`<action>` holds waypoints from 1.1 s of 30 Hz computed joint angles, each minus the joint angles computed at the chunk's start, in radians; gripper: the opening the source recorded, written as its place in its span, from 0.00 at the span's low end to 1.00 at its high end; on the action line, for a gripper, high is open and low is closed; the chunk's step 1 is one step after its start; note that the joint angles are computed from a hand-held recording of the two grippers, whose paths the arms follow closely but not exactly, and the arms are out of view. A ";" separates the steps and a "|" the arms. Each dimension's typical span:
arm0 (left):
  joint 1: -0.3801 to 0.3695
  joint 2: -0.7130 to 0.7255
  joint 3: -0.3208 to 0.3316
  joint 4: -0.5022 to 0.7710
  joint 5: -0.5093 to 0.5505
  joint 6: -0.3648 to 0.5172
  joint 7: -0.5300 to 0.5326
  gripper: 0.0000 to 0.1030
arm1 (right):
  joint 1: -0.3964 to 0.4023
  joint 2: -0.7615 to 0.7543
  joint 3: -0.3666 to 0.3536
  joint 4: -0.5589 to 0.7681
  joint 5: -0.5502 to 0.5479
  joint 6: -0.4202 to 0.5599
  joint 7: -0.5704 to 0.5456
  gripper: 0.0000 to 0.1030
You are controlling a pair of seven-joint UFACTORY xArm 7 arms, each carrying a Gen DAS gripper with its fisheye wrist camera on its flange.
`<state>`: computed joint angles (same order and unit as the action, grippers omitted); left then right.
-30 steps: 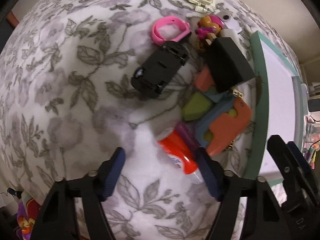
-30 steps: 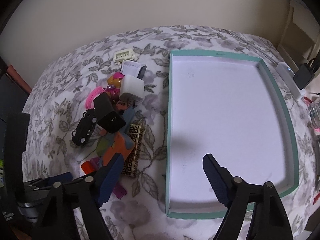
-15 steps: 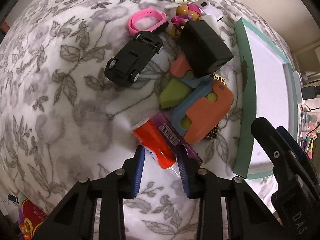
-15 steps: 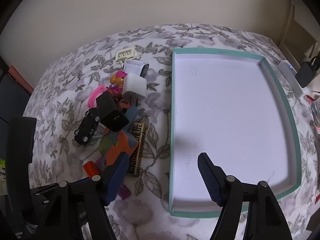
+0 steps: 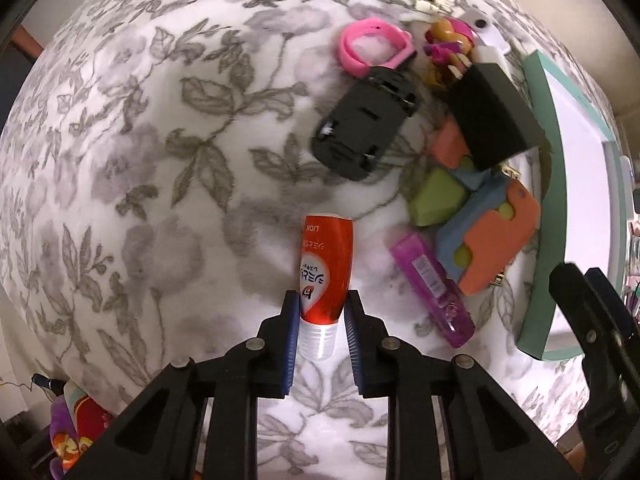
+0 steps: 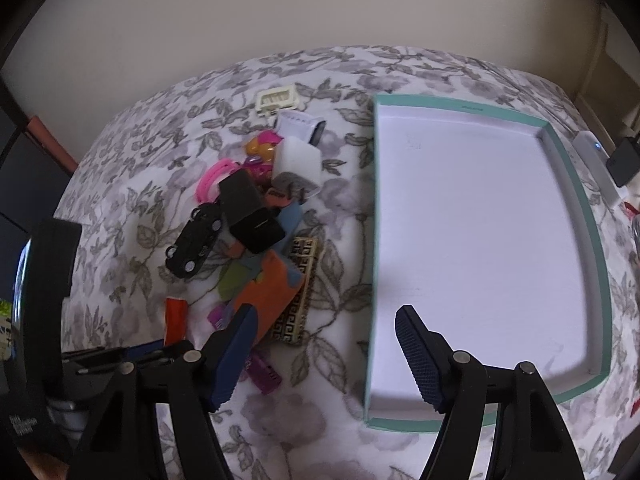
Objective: Organize rigid objects
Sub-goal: 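Lift the red-and-white tube with the left tool while the right tool lifts the purple lighter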
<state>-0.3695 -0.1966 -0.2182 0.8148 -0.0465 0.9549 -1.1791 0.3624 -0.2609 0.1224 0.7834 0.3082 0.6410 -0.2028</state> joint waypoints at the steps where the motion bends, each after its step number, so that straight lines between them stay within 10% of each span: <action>1: 0.004 -0.041 0.012 -0.043 -0.009 0.000 0.018 0.23 | 0.008 0.004 -0.007 0.004 0.021 0.013 -0.016 0.72; 16: 0.058 -0.430 0.083 -0.399 -0.173 -0.050 0.136 0.25 | 0.052 0.048 0.021 0.006 0.108 0.116 -0.144 0.49; 33: 0.096 -0.482 0.068 -0.375 -0.152 0.046 0.149 0.25 | 0.076 0.107 0.072 0.000 0.016 0.016 -0.093 0.33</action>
